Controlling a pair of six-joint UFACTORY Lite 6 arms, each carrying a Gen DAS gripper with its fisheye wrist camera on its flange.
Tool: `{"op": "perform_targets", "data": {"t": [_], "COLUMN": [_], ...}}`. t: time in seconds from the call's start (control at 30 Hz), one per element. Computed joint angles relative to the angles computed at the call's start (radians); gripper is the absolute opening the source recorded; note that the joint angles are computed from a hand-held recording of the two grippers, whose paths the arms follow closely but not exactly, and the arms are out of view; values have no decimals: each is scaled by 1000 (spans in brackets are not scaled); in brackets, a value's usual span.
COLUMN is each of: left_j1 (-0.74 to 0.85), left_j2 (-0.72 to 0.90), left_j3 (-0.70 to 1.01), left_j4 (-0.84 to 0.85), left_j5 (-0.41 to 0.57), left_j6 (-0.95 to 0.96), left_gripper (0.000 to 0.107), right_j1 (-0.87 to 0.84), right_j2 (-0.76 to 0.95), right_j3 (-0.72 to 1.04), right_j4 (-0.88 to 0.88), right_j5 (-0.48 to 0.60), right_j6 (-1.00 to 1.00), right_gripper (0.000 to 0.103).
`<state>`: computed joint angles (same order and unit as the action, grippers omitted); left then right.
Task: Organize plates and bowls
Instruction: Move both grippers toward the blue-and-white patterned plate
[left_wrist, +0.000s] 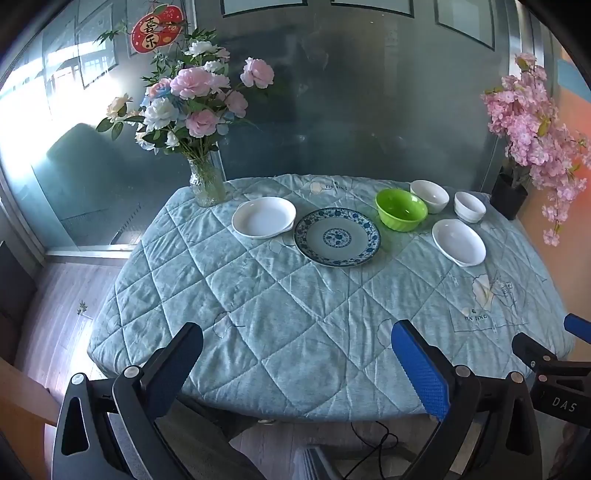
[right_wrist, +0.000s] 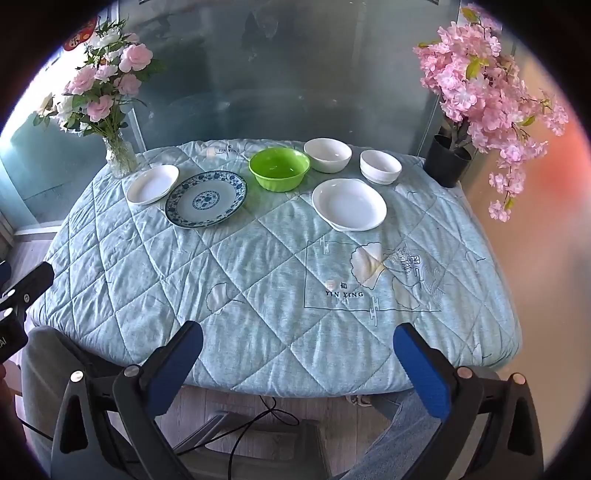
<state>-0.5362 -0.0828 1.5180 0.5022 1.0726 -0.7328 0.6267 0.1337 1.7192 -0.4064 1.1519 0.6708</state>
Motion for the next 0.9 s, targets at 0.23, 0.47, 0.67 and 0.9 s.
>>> {"op": "perform_targets", "data": {"t": [0.23,0.47,0.67,0.9], "left_j1": [-4,11,59,80], "left_j2": [35,72,88,98], "left_j3": [38,64,67,31], "left_j4": [-36,-43,-105,-79], "left_j5": [-12,-28,-42,-82], "left_j6": [41,55,103,101], "left_gripper": [103,103,103,103], "right_j1": [-12,-26,-29,-32], "right_j2": [-13,-8,15,51], "right_j3": [-28,-41,-36,-28], "right_j4": [12,39,45,59], "right_j5": [-10,-26,-32,-36], "right_j6": [7,-11,-17,-31], "right_gripper": [102,102,102,102]}}
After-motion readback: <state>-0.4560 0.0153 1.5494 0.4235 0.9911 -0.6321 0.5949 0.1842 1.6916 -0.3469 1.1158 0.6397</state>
